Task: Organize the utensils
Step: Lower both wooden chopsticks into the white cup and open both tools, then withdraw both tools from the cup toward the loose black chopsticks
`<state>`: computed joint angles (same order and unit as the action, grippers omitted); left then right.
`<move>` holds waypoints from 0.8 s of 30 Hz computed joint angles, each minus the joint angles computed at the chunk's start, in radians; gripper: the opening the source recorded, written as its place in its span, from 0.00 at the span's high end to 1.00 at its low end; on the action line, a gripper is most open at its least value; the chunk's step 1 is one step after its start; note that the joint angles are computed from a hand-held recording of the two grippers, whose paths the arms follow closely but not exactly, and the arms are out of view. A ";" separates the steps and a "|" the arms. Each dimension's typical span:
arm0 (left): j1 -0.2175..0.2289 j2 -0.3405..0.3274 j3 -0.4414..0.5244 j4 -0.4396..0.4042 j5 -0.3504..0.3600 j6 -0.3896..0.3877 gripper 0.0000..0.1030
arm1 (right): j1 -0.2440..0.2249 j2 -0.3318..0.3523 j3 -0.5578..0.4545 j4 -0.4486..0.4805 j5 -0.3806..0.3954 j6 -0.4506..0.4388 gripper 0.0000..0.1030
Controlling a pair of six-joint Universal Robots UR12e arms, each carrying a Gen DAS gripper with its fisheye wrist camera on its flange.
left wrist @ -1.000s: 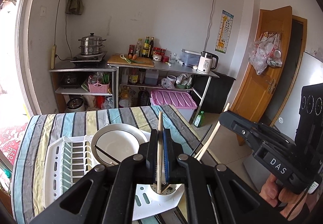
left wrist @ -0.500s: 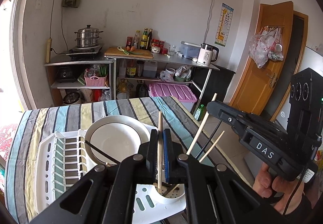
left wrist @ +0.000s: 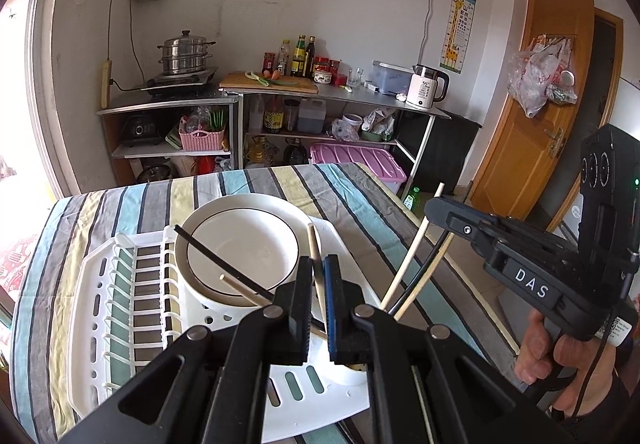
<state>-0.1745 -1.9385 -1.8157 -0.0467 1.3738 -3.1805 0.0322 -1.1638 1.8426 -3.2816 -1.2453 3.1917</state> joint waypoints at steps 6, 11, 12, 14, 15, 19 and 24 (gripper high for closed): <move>0.001 0.012 -0.016 0.000 0.017 0.002 0.92 | 0.002 -0.020 0.019 -0.003 -0.004 -0.024 0.84; 0.005 0.030 -0.046 0.018 0.014 0.007 0.84 | 0.001 -0.037 0.041 -0.016 -0.009 -0.030 0.84; 0.005 0.034 -0.052 0.021 0.014 0.007 0.83 | 0.000 -0.042 0.046 -0.018 -0.011 -0.030 0.84; 0.006 0.042 -0.064 0.027 0.021 0.006 0.82 | -0.003 -0.054 0.063 -0.025 -0.007 -0.027 0.84; 0.007 0.049 -0.076 0.037 0.024 0.006 0.81 | -0.005 -0.062 0.074 -0.033 -0.001 -0.027 0.84; 0.011 0.080 -0.132 0.085 0.027 0.002 0.81 | -0.006 -0.095 0.128 -0.070 -0.002 -0.044 0.83; 0.014 0.125 -0.220 0.150 0.038 -0.004 0.81 | -0.012 -0.139 0.212 -0.120 0.019 -0.043 0.83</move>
